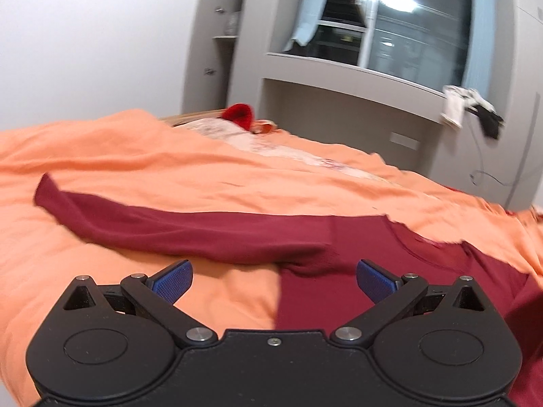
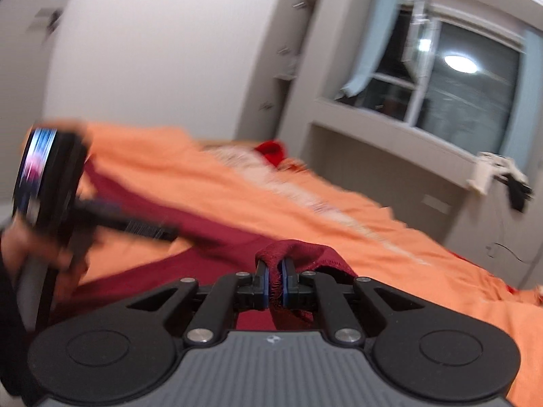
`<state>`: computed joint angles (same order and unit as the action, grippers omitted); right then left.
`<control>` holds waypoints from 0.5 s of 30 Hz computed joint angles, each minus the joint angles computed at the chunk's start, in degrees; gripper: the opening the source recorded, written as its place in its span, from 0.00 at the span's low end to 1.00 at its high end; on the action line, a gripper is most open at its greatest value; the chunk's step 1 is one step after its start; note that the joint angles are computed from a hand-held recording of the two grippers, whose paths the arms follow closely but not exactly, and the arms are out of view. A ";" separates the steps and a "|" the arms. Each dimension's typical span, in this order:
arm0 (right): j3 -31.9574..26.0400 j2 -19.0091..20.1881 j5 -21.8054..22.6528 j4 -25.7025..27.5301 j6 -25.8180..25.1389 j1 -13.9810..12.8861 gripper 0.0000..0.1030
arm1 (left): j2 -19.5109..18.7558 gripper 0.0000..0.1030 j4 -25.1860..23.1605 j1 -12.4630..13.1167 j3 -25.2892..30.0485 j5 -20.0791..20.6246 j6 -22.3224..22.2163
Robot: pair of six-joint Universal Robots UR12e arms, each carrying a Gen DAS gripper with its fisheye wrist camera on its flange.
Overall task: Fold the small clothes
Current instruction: 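Close the right tool on the sleeve cuff and carry it across the shirt body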
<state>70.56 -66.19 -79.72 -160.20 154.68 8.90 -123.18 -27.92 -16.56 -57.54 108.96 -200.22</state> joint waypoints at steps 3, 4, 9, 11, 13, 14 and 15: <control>0.31 1.32 -0.85 1.30 -5.34 1.61 0.08 | 0.40 1.00 -1.01 0.60 -0.18 0.58 -2.08; 0.47 1.61 -1.21 1.77 -6.43 2.15 0.08 | 0.53 1.00 -1.21 0.82 -0.29 0.62 -2.56; 1.76 1.95 -0.85 4.58 -8.01 2.93 0.08 | 0.75 1.00 -3.10 1.49 -0.13 0.18 -4.38; 2.32 1.92 -0.22 5.07 -7.33 2.96 0.08 | 0.84 1.00 -3.44 1.55 -0.21 -0.24 -4.39; 3.21 1.60 1.00 5.50 -6.63 2.72 0.12 | 0.80 1.00 -3.51 1.44 -0.19 -0.46 -3.90; 3.86 1.24 2.10 5.79 -6.12 2.42 0.15 | 0.77 1.00 -3.55 1.35 -0.17 -0.54 -3.46; 4.48 0.89 3.71 6.00 -5.60 2.08 0.27 | 0.54 1.00 -3.65 1.28 0.10 -0.71 -3.16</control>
